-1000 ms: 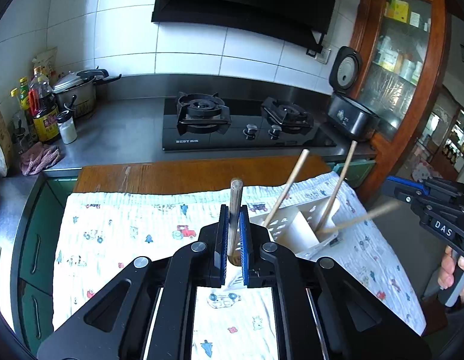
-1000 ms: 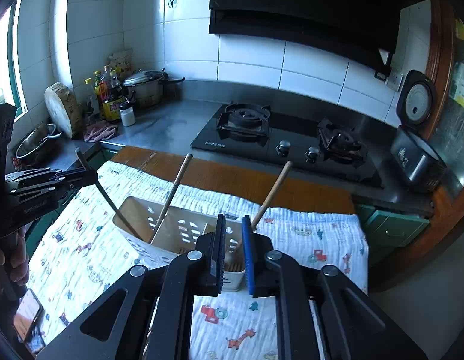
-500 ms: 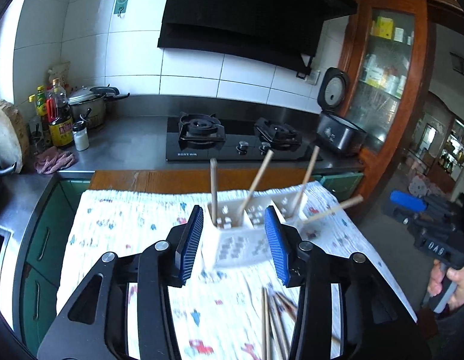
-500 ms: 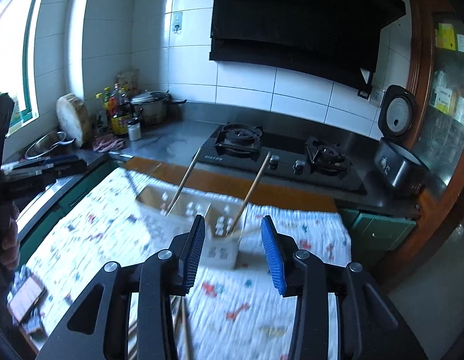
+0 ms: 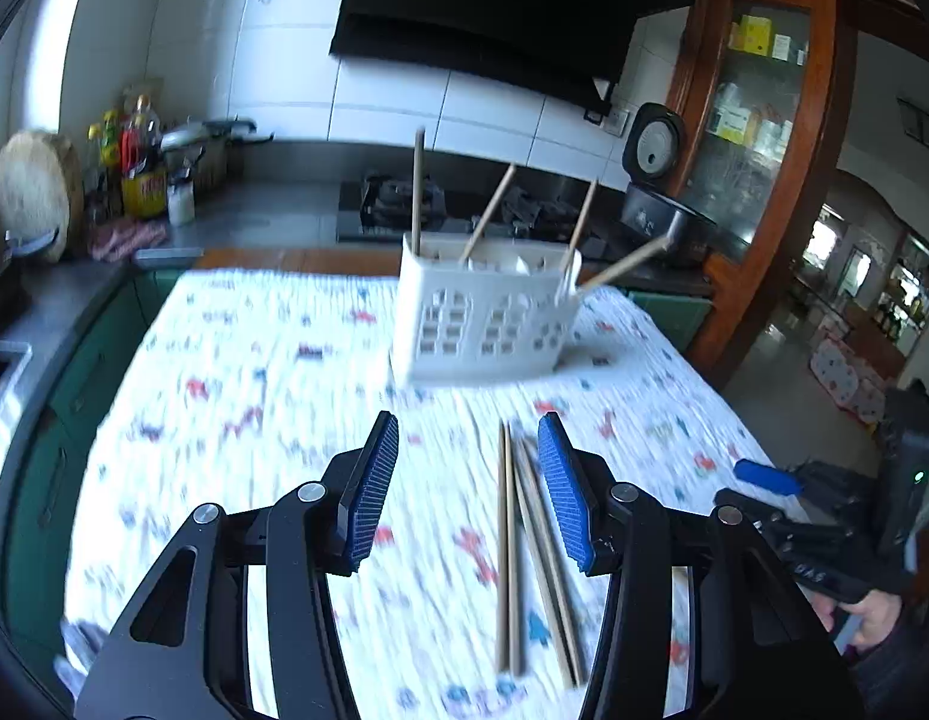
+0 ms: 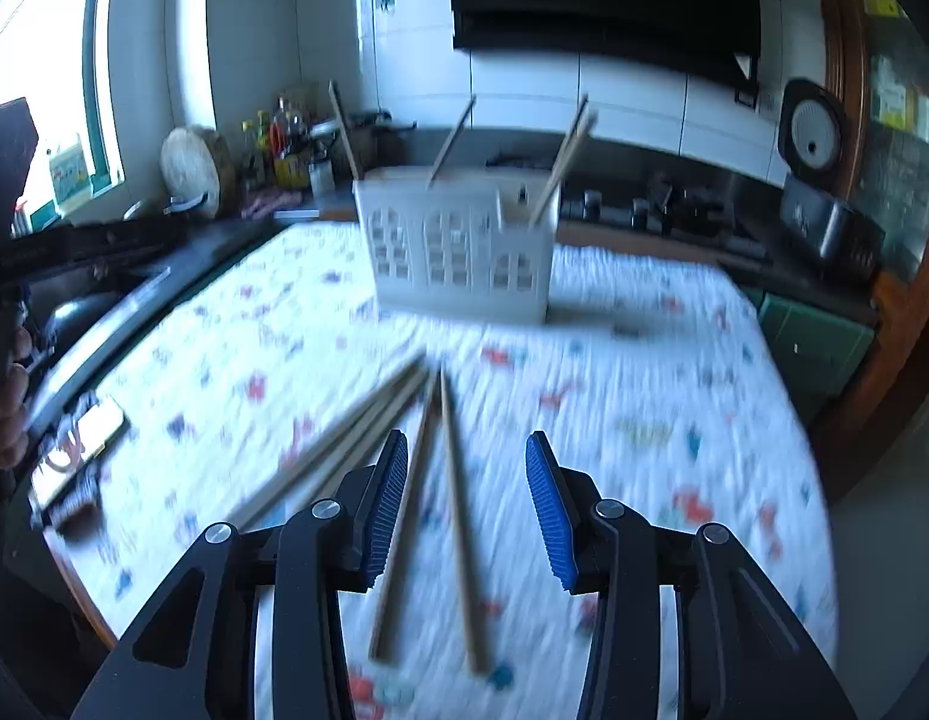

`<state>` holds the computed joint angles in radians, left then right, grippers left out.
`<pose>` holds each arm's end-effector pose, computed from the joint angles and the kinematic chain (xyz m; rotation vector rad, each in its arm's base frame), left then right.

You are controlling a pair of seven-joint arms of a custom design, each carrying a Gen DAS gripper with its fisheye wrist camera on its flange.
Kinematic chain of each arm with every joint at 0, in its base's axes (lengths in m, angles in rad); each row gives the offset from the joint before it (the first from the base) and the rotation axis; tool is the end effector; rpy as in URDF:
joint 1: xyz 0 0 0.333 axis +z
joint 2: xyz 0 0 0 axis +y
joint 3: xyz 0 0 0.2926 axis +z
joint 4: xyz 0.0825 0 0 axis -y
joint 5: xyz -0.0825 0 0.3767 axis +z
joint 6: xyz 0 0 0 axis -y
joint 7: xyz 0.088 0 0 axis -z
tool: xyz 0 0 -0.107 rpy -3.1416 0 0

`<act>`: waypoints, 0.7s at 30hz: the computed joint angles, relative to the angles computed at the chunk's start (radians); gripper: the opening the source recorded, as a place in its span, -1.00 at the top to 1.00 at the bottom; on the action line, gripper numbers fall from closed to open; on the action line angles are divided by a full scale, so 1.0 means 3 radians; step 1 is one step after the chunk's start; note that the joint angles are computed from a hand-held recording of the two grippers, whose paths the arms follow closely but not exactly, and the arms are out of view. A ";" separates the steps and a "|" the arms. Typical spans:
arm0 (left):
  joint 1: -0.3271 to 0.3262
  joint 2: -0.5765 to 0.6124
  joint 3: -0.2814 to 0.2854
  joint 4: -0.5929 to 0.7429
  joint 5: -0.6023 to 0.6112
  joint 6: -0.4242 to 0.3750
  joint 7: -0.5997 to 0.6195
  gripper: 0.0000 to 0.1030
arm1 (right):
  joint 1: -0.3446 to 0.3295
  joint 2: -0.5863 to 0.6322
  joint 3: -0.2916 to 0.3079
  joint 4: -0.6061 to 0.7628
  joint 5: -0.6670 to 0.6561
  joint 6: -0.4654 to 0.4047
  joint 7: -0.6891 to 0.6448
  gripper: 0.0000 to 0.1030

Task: Organize utensils
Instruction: 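Lower the left tool onto a chopstick and close while the right tool grasps one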

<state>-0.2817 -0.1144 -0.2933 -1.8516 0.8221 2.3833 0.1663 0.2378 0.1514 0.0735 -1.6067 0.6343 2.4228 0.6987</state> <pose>0.4779 -0.3113 0.6200 -1.9519 1.3069 -0.9389 0.6157 0.1972 0.5919 -2.1583 0.8296 -0.3493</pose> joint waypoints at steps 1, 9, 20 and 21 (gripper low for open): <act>-0.0015 -0.0035 -0.0014 -0.0096 -0.0002 0.0026 -0.0052 0.05 | -0.0009 -0.0073 0.0001 -0.0167 0.0050 0.0044 -0.0049 0.22; -0.0116 -0.0095 -0.0098 -0.0428 -0.0082 -0.0021 -0.0259 0.05 | -0.0002 -0.0193 -0.0028 -0.0670 0.0075 0.0181 -0.0157 0.44; -0.0192 -0.0046 -0.0082 -0.0591 -0.0258 0.0128 -0.0186 0.08 | 0.0019 -0.0033 -0.0031 -0.0645 -0.0181 0.0249 -0.0027 0.66; -0.0197 -0.0024 -0.0078 -0.0587 -0.0279 0.0137 -0.0165 0.10 | 0.0023 -0.0036 -0.0030 -0.0652 -0.0198 0.0267 -0.0024 0.68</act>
<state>-0.3408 -0.1215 -0.3168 -2.0277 0.7386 2.4243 0.1169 0.2446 0.1404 0.0647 -1.8023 0.5748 2.5028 0.6914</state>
